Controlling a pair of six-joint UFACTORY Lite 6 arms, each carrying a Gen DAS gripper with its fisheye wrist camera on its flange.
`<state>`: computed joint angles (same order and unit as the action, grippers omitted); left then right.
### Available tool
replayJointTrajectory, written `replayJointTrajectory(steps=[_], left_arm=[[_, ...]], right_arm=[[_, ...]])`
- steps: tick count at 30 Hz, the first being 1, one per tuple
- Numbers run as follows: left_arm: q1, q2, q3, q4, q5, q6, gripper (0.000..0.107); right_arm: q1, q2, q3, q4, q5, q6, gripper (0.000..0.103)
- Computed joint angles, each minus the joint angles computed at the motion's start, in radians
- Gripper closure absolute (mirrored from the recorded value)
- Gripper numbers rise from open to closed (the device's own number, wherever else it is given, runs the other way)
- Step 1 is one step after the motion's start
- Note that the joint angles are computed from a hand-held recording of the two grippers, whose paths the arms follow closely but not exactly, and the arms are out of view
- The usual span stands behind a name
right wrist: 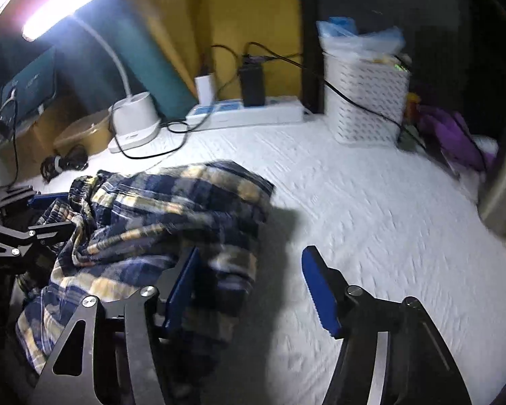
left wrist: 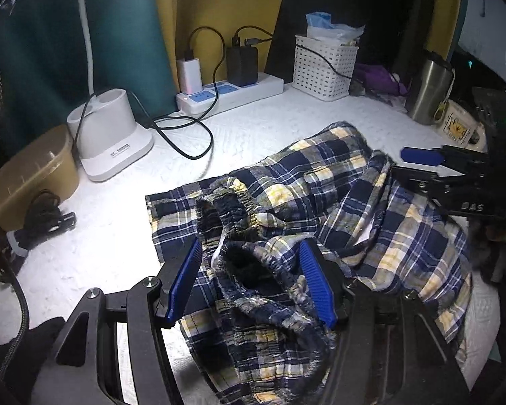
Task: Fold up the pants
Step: 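Grasp the elastic waistband with the left gripper and lift it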
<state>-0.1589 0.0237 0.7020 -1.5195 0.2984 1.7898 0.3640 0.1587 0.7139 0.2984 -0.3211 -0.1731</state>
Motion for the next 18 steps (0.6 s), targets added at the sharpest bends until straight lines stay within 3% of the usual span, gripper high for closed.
replayJointTrajectory(steps=[4,7,11,18], left_arm=[[0.034,-0.027,-0.012,0.061,0.069,-0.026,0.057],[0.049,-0.04,-0.027,0.035,0.087,0.019,0.074],[0.082,-0.064,-0.045,0.012,0.114,0.056,0.091],[0.142,-0.194,-0.086,0.023,0.193,0.07,0.097]], right_arm=[[0.041,0.059,0.076,0.158,0.012,-0.223,0.045],[0.062,0.089,0.104,0.142,0.01,-0.224,0.06],[0.071,0.114,0.133,0.127,0.03,-0.214,0.091],[0.055,0.021,0.096,0.149,0.04,-0.182,0.096]])
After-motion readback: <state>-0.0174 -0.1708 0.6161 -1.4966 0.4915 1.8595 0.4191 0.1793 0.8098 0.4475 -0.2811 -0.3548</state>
